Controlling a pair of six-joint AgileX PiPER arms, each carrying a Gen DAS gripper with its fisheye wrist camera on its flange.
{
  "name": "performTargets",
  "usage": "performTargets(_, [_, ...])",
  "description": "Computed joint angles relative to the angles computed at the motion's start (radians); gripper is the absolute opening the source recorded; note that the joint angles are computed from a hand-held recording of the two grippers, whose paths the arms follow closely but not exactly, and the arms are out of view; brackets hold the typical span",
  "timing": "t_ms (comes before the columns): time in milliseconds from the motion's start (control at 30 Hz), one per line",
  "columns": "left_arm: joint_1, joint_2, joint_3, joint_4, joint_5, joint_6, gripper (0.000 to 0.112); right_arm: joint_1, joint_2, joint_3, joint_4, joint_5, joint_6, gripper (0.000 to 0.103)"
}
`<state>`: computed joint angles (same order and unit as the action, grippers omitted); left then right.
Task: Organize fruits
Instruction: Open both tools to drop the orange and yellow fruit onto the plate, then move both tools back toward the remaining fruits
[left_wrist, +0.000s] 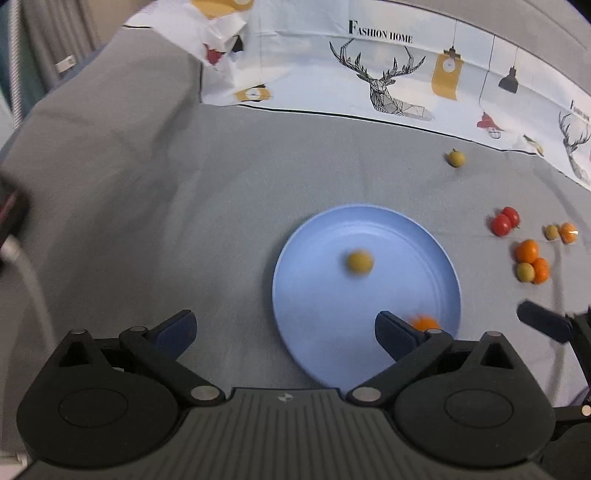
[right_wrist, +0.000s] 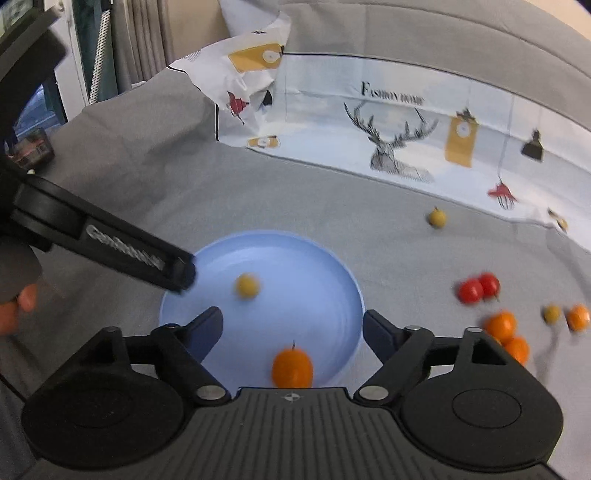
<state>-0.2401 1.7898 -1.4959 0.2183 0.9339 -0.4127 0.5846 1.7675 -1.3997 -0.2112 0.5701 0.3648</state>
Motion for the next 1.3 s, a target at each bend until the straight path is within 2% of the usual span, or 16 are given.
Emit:
performTargets(133, [-0.043,-0.149,0.147,0.013,0.006,-0.066,0.103,0.047,-0.131,0.113,-0.034,0.051,0.128,0.09])
performTargets(233, [-0.096,-0.27,0.252,0.062,0.003,-0.144,0.103,0.124,-0.229,0.193,-0.168,0.083,0.315,0.092])
performTargets(467, [-0.223,-0.442,0.347,0.163,0.052,-0.295,0.103,0.255,-0.379,0.278,-0.379,0.152,0.531,0.094])
performTargets(767, [-0.322,-0.53,0.362,0.221,0.133,-0.402,0.103,0.383,-0.493,0.345,-0.549,0.228,0.697,0.097])
performTargets(933, [-0.38,-0.584,0.369,0.263,0.144,-0.458,0.103,0.428,-0.537,0.371,-0.608,0.261,0.758,0.097])
performTargets(1300, [-0.501,-0.608,0.339,0.344,0.232,-0.539,0.103,0.513,-0.583,0.399,-0.696,0.314,0.857,0.098])
